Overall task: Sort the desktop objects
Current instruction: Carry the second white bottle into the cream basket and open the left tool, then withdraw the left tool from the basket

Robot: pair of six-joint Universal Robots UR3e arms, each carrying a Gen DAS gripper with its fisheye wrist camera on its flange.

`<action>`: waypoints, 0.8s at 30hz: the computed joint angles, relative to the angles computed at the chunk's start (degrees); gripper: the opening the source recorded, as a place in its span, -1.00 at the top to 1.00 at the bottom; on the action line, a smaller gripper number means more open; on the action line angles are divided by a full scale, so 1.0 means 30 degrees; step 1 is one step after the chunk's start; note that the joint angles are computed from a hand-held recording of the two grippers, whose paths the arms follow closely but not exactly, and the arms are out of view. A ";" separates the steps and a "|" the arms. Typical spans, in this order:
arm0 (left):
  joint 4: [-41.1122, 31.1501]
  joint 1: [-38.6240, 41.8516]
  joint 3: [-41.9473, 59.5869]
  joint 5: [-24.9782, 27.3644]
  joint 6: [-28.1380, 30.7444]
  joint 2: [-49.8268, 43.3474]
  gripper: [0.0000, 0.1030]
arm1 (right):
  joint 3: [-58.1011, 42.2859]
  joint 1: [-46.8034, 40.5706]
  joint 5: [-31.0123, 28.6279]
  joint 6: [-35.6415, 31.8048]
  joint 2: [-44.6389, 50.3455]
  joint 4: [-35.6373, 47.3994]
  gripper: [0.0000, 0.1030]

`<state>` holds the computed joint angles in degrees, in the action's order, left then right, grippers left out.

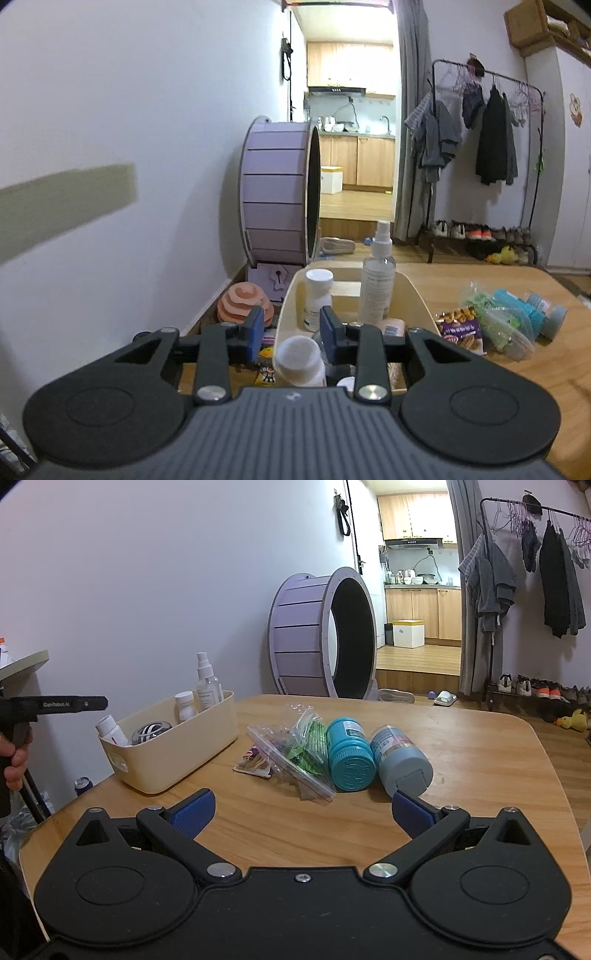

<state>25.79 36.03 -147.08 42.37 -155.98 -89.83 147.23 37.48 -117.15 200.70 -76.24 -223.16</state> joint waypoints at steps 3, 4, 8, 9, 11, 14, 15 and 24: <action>-0.0014 0.0590 -0.0507 -0.0417 0.0319 0.0606 0.56 | -0.0043 -0.0011 -0.0004 0.0042 -0.0014 0.0066 -1.00; -0.0198 0.0709 -0.0606 -0.0490 0.0488 0.0792 0.57 | -0.0062 -0.0021 0.0010 0.0049 -0.0021 0.0098 -1.00; -0.1772 0.0168 -0.0063 0.0277 0.1338 0.0646 0.58 | -0.0186 -0.0056 0.0130 0.0039 0.0051 0.0199 -1.00; -0.1903 -0.0044 0.0077 0.0494 0.1451 0.0448 0.58 | -0.0240 -0.0046 0.0147 0.0034 0.0086 0.0242 -1.00; -0.2102 -0.0396 0.0288 0.0731 0.1627 0.0119 0.58 | -0.0363 -0.0013 0.0167 0.0019 0.0157 0.0339 -1.00; -0.3066 0.0026 0.0038 -0.0532 0.1745 0.0623 0.57 | -0.0363 -0.0045 0.0124 0.0025 0.0186 0.0260 -1.00; -0.3509 0.0265 -0.0093 -0.1238 0.1740 0.0845 0.49 | -0.0336 -0.0095 0.0136 0.0048 0.0174 0.0238 -1.00; -0.9261 -0.0650 -0.1270 -0.4745 0.4716 0.3710 0.28 | 0.0329 -0.2232 0.1771 -0.0901 -0.0901 0.0453 -1.00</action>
